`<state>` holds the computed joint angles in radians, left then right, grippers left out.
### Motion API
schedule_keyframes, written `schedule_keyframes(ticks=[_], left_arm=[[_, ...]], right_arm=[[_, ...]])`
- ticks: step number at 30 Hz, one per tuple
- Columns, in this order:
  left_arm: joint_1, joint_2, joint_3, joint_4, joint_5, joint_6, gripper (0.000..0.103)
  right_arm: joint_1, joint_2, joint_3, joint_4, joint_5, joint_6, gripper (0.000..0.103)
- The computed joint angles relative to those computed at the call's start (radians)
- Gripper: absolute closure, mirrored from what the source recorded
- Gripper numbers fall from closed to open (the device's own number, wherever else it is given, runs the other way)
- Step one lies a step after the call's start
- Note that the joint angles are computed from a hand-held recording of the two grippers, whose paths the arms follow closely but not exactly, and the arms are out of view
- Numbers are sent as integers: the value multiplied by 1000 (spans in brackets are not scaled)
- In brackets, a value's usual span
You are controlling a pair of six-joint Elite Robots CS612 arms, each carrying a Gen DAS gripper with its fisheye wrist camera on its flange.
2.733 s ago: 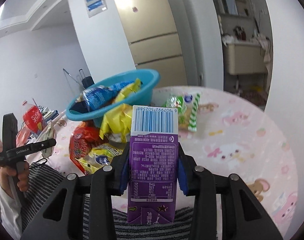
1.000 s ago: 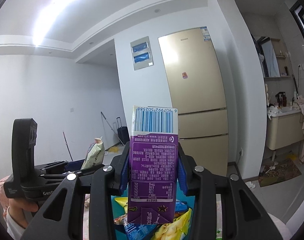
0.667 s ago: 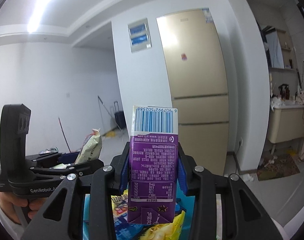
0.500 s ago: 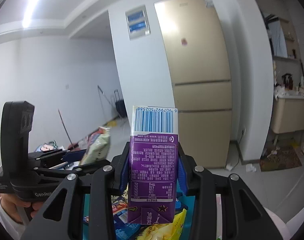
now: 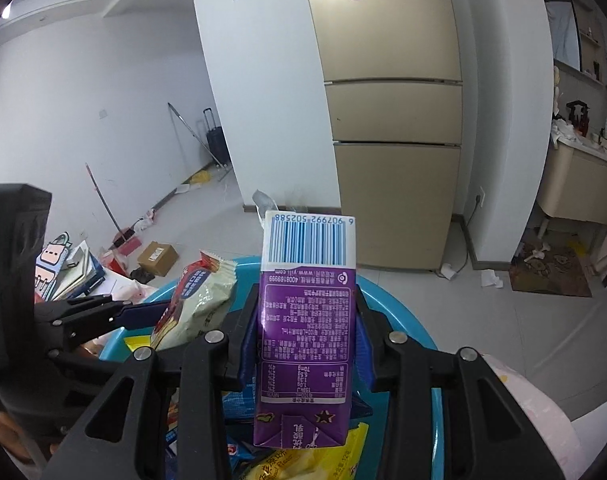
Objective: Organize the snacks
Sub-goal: 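Carry the cake packet and purple carton over the basin and open both tools, then withdraw both tools from the basin toward the remaining snacks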
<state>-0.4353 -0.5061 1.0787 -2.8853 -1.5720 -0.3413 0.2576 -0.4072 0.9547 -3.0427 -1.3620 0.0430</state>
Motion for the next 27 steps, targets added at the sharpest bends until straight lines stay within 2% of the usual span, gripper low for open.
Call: schedule_keyframes(ticks=[1,2,3,4,7,10,12,14,19,22,27], left_arm=[[2,1,-5,8,-10,-5,28],[3,1,-7,17,-5,-8,17],[2,-1,-3,2,11,-5,0],[3,-4,6,-27,21,-2,0],[4,-21,36,-87,23,-2,0],[-4,-50,90,-156,60,0,0],[-11,-75,133,-209,79,5,0],[-23,-106,190,-272,109,14,0],[-48,-180,322,-412,156,38,0],[-67,-225,400,-496,185,52,0],[-101,-282,512,-617,240,69,0]], right_arm=[[-2,-1,1,-2,9,5,61],[-5,-5,5,-13,24,19,43],[-9,-5,6,-25,40,38,21],[-10,-9,15,-55,45,57,8],[-11,-30,53,-113,54,66,8],[-13,-53,86,-140,75,73,5],[-14,-76,124,-178,94,75,0],[-14,-103,172,-232,97,72,0],[-10,-182,310,-375,87,29,0],[-2,-229,396,-472,52,-2,0],[-3,-285,506,-582,31,-17,0]])
